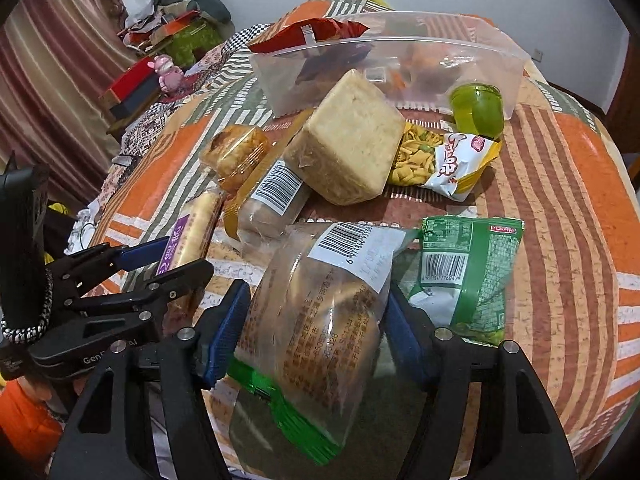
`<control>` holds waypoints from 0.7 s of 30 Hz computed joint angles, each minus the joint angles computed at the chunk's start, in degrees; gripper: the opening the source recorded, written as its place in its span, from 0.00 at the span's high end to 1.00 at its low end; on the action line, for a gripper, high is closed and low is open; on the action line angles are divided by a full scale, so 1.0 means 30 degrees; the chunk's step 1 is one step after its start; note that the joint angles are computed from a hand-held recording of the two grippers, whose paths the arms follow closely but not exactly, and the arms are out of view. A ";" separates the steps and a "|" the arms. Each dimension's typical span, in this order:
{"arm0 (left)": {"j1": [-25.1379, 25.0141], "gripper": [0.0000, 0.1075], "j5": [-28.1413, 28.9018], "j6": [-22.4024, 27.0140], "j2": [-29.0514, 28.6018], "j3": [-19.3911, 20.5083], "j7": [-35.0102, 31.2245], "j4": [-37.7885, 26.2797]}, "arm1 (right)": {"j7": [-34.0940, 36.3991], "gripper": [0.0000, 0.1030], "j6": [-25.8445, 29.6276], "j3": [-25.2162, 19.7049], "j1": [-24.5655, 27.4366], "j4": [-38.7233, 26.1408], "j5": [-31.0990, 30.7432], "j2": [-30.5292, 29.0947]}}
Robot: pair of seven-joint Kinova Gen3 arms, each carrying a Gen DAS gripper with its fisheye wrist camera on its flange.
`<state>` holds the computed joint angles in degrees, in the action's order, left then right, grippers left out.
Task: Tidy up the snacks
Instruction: 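Reach left tool to the purple-labelled bar while right grasps the clear bread bag, then grasp the purple-labelled bar with left tool while right lifts the bread bag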
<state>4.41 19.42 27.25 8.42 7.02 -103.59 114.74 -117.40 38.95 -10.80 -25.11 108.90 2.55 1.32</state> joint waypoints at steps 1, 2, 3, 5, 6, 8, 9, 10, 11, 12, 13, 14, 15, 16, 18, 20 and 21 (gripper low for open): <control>-0.0100 0.51 0.0213 -0.0028 -0.0006 0.0037 -0.0154 0.0042 | -0.0017 0.45 -0.0015 0.0015 0.0016 0.0013 -0.0036 -0.0022; -0.0140 0.51 0.0317 -0.0010 -0.0004 0.0040 -0.0199 0.0048 | 0.0117 0.47 0.0003 0.0056 0.0075 -0.0011 -0.0186 -0.0025; -0.0172 0.52 0.0407 0.0015 -0.0023 0.0030 -0.0207 0.0058 | 0.0289 0.51 0.0010 0.0108 0.0155 -0.0018 -0.0360 -0.0056; -0.0097 0.53 0.0292 0.0135 -0.0090 -0.0056 0.0049 0.0016 | 0.0503 0.54 -0.0154 0.0201 0.0325 0.0145 -0.0752 -0.0183; -0.0097 0.55 0.0279 0.0179 -0.0140 -0.0055 0.0058 0.0006 | 0.0836 0.54 -0.0244 0.0271 0.0457 0.0219 -0.1133 -0.0246; 0.0362 0.57 -0.0636 0.0001 -0.0359 -0.0246 0.0901 0.0044 | 0.1012 0.55 -0.0409 0.0304 0.0600 0.0380 -0.1432 -0.0375; 0.0708 0.57 -0.0985 -0.0179 -0.0498 -0.0484 0.1133 0.0124 | 0.0843 0.55 -0.0380 0.0256 0.0591 0.0337 -0.1265 -0.0387; 0.0699 0.57 -0.1023 -0.0220 -0.0583 -0.0454 0.1149 0.0149 | 0.0600 0.56 -0.0365 0.0186 0.0549 0.0359 -0.1025 -0.0441; 0.0337 0.57 -0.0750 -0.0138 -0.0658 -0.0172 0.0892 0.0160 | 0.0341 0.56 -0.0354 0.0129 0.0513 0.0373 -0.0777 -0.0497; 0.0185 0.57 -0.0378 -0.0036 -0.0711 -0.0141 0.0539 0.0159 | 0.0183 0.56 -0.0356 0.0097 0.0499 0.0410 -0.0616 -0.0585; 0.0170 0.57 -0.0314 -0.0028 -0.0786 -0.0163 0.0497 0.0176 | 0.0250 0.56 -0.0358 0.0111 0.0526 0.0409 -0.0668 -0.0638; 0.0228 0.57 -0.0419 -0.0078 -0.0896 -0.0216 0.0623 0.0214 | 0.0274 0.56 -0.0372 0.0111 0.0546 0.0428 -0.0703 -0.0726; 0.0305 0.57 -0.0590 -0.0132 -0.1035 -0.0276 0.0819 0.0249 | 0.0314 0.56 -0.0373 0.0117 0.0578 0.0446 -0.0728 -0.0847; 0.0314 0.57 -0.0593 -0.0145 -0.1158 -0.0303 0.0857 0.0265 | 0.0294 0.56 -0.0376 0.0107 0.0604 0.0451 -0.0687 -0.0929; 0.0286 0.57 -0.0489 -0.0088 -0.1399 -0.0356 0.0815 0.0214 | 0.0355 0.56 -0.0384 0.0111 0.0677 0.0464 -0.0725 -0.1212; 0.0248 0.57 -0.0350 -0.0021 -0.1618 -0.0417 0.0629 0.0134 | 0.0373 0.56 -0.0428 0.0093 0.0760 0.0447 -0.0696 -0.1381; 0.0284 0.57 -0.0448 0.0046 -0.1748 -0.0455 0.0685 0.0024 | 0.0468 0.56 -0.0490 0.0105 0.0812 0.0451 -0.0675 -0.1509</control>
<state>5.26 18.07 27.38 3.18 5.66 -101.54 114.82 -116.00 37.48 -10.49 -22.67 110.25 0.53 -3.21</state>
